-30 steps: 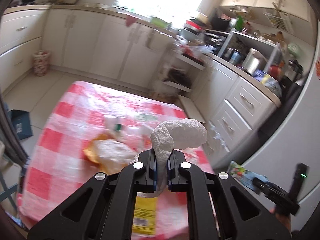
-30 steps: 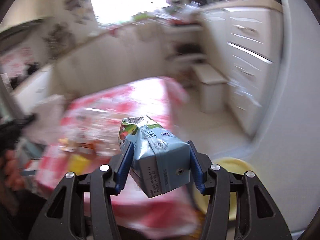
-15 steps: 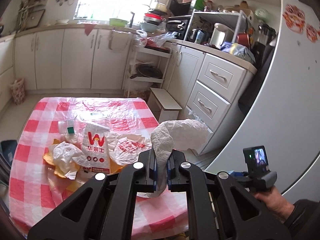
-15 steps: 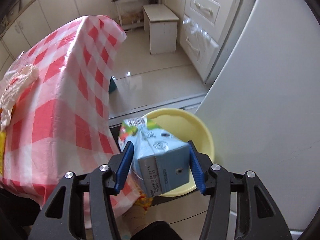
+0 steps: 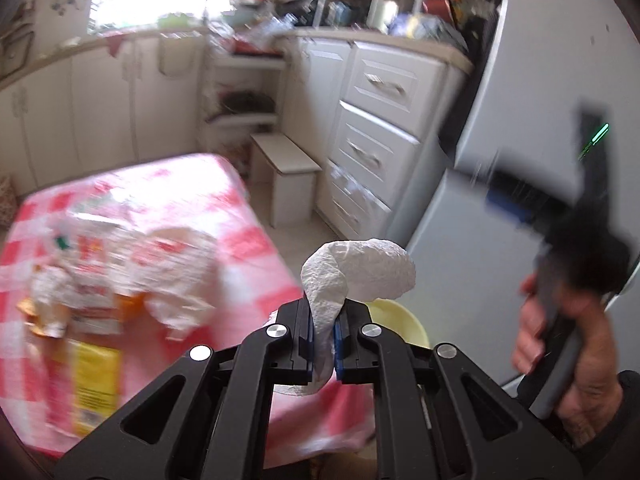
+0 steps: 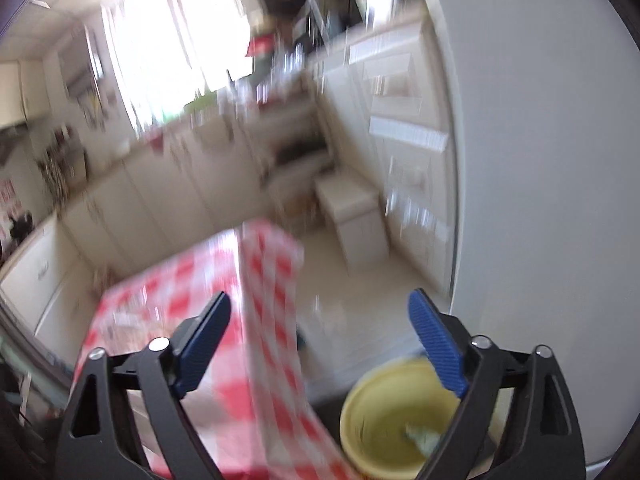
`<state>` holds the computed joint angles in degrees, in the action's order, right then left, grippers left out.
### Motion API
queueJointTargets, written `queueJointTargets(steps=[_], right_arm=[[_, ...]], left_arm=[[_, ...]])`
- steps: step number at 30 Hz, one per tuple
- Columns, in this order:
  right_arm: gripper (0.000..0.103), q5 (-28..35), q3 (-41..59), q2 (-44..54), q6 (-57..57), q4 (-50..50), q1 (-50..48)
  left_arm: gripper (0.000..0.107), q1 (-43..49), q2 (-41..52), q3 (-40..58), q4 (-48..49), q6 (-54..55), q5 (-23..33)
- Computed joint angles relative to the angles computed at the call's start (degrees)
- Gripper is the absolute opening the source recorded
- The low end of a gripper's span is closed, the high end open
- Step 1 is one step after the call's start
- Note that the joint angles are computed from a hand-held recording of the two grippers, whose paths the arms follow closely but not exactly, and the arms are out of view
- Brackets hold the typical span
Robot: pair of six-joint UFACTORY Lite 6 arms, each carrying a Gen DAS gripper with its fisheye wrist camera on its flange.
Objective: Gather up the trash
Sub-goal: 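Carry the carton and bag to the yellow bin and open both tools over it, then move both tools back over the table, left tool toward the yellow packet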
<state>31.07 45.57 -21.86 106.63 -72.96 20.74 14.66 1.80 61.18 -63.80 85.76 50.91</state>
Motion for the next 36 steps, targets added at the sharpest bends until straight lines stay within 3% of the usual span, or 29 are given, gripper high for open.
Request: queueJointTargets(steps=[3,5,10,13,14,15,17,24,26,30,36], right_arm=[[0.092,6.36,-2.88,-5.56,6.96,-7.86,2.39],[0.092,7.22,-4.30,-7.49,9.76,-10.03,2.04],[0.092,0.13,-8.64,-10.71,15.10,-12.19,-5.73],[0.092,-3.78,-9.45,-10.40,16.22,-12.72,-8.81],[0.092,-4.54,-9.30,-9.94,16.33,-12.97,-9.38],[0.092,-4.81,-9.17,-9.86,15.98,-12.56,-9.41],[0.092,-4.18,-9.55,-11.37,13.87,-10.18,-8.30],[0.092,-0.96,-8.01,-9.42,15.79,-10.92,-4.38],[0.093,-0.45,-7.38,-8.69,15.26,-10.05,-3.51],[0.093,-1.52,-5.15,-4.46,14.75,-8.96,-2.79],[0.093,0.70,1.50,4.59,12.67,-6.10,3.63]], left_arm=[[0.007,-9.17,1.89,-1.57,0.19,-3.74,-4.16],[0.007,-15.72,5.68,-0.18,0.80,-7.46,-6.61],[0.008,-27.53,17.38,5.79,3.37,-15.77,-12.69],[0.030,-31.11,23.56,9.99,6.25,-21.08,-15.61],[0.045,-31.75,24.78,10.90,7.46,-23.07,-16.56],[0.053,-31.97,25.07,10.85,7.15,-23.18,-17.25],[0.060,-31.51,24.63,10.28,5.94,-21.98,-17.07],[0.072,-24.13,14.78,5.98,7.07,-20.13,-12.66],[0.080,-18.41,9.54,3.41,7.52,-18.60,-9.38],[0.086,-6.51,2.04,1.52,10.96,-15.68,-4.94],[0.093,11.05,-0.31,2.58,9.43,-5.64,-2.32]])
